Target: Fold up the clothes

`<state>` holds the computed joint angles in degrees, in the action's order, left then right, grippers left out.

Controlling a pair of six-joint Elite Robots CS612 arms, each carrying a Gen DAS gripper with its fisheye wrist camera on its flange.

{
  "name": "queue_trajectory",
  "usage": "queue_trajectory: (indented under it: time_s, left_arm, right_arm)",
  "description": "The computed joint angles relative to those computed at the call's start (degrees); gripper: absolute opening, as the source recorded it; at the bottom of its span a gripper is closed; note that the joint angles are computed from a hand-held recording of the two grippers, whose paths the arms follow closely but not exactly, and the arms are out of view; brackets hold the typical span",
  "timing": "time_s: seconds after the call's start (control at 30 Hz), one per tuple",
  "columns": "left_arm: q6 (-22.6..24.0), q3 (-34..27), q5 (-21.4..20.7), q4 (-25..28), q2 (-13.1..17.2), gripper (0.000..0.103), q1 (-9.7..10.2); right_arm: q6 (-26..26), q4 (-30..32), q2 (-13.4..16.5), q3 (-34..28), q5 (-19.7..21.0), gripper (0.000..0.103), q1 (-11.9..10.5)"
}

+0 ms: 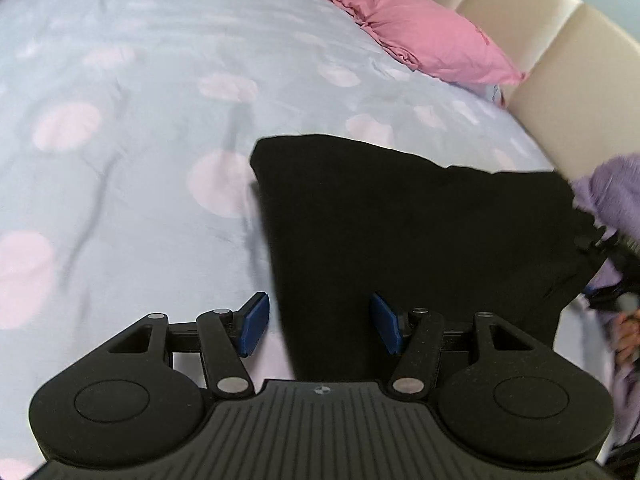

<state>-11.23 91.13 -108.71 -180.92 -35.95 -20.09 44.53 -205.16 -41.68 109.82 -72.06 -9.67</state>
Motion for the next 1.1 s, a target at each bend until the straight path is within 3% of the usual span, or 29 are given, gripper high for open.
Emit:
queue_trajectory:
  time_s: [0.3,0.37,0.53,0.63,0.83,1.1]
  left_arm:
    - [-3.99,-3.2,-2.53,-0.87,3.02,0.057,0.05]
    - [-3.85,-2.74,-2.03,-1.82,2.8,0.052,-0.14]
    - [-4.22,-2.36,-3.5,-1.59,1.9,0.027,0.31]
    - [-2.12,-2.21,-4.67,0.2,0.74,0.017,0.53]
    - [0.55,0.05,-5.9,1.4,-2.4,0.013,1.0]
    - [4.77,7.18,-5.76,4.45,-8.28,0.013,4.82]
  right_arm:
    - [0.27,-2.44,2.21,-1.85,-0.87,0.089,0.52]
    - [0.86,-2.9,2.28,-1.83,-2.38,0.086,1.02]
    - [0.37,-0.77,1.14,-1.69,-4.21,0.076,1.7]
    - [-0.49,2.41,-0.08,-2.04,-6.14,0.072,2.39]
    - [-1.06,6.49,-2.5,-2.3,-8.07,0.064,3.48]
    - [-0.6,7.38,-4.66,1.31,-3.84,0.063,6.65]
